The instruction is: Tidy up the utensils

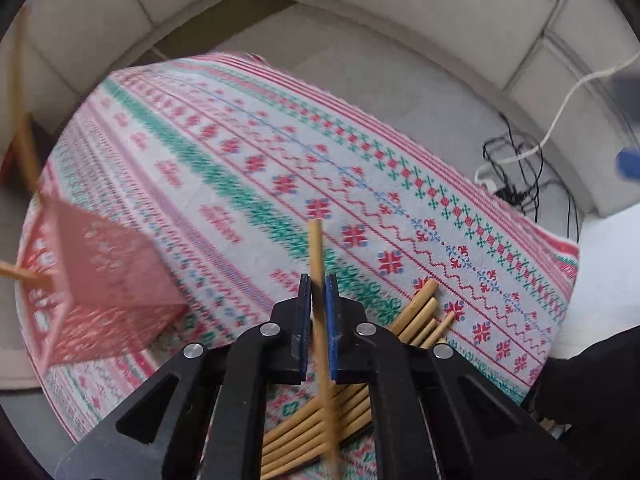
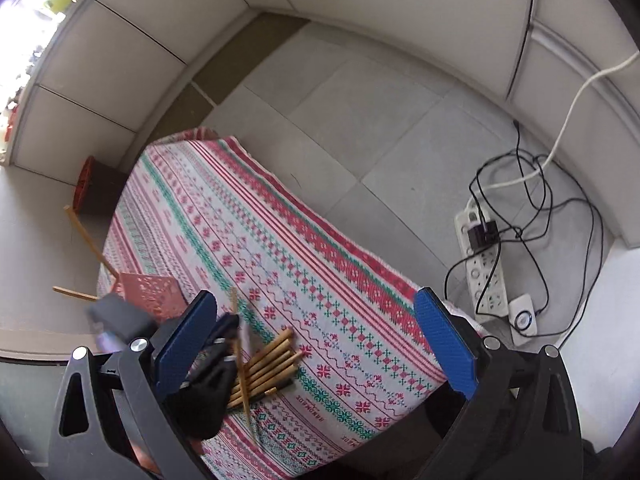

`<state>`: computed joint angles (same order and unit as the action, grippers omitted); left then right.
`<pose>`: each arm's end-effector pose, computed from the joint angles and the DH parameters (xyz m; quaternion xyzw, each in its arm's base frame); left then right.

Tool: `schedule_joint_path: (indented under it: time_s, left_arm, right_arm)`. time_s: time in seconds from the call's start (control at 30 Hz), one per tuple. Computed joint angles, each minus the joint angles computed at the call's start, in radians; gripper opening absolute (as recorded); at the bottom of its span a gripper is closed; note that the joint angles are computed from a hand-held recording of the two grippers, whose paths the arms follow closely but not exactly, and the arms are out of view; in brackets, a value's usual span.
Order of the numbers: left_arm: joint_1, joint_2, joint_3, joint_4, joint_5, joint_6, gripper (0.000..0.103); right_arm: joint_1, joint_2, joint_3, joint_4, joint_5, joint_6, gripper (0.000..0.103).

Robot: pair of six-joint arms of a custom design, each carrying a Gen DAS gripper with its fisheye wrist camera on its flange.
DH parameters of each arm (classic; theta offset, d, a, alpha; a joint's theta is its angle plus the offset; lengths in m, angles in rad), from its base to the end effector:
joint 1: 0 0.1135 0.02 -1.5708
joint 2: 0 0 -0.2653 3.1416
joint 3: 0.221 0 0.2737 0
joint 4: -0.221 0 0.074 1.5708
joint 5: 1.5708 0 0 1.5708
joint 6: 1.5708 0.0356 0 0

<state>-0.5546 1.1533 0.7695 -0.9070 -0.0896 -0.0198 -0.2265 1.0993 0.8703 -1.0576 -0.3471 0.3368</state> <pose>0.1825 -0.1093 0.2065 0.2554 0.9557 0.0030 0.1463 0.2008 -0.0339 0.2445 0.2475 0.9434 0.1784 0.1299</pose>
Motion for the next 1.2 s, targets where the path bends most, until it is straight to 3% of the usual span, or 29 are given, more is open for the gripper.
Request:
schedule_joint_path:
  time_s: [0.07,0.1,0.17,0.23,0.33,0.57,0.73,0.9,1.2]
  left_arm:
    - [0.039,-0.11,0.011,-0.067,0.005,0.012,0.006]
    - [0.067,-0.171,0.021,-0.108,0.018,0.028,0.006]
    - [0.106,-0.291,0.049,-0.192,0.034,0.044,0.006]
    - [0.12,-0.38,0.078,-0.259,0.046,0.046,0.006]
    - [0.154,-0.49,0.122,-0.353,0.063,0.07,0.006]
    - [0.138,-0.576,0.143,-0.415,0.062,0.061,0.006]
    - [0.228,-0.581,0.152,-0.425,0.11,0.12,0.006]
    - [0.322,-0.578,0.145,-0.418,0.163,0.191,0.006]
    - [0.33,-0.568,0.137,-0.404,0.166,0.19,0.006]
  right_arm:
    - [0.063,0.023,-0.031,0.03,0.023,0.029,0.095]
    - [0.083,0.039,-0.044,0.042,0.022,0.036,0.09]
    - [0.143,0.089,-0.067,0.062,0.005,0.051,0.071]
    - [0.184,0.146,-0.088,0.091,-0.036,0.061,0.046]
    - [0.207,0.191,-0.117,0.156,-0.116,0.093,0.039]
    - [0.274,0.259,-0.113,0.242,-0.123,0.175,0.033]
    - [0.298,0.321,-0.103,0.278,-0.124,0.193,0.029]
    - [0.286,0.315,-0.099,0.244,-0.095,0.189,0.031]
    - [0.315,0.364,-0.093,0.277,-0.103,0.2,0.033]
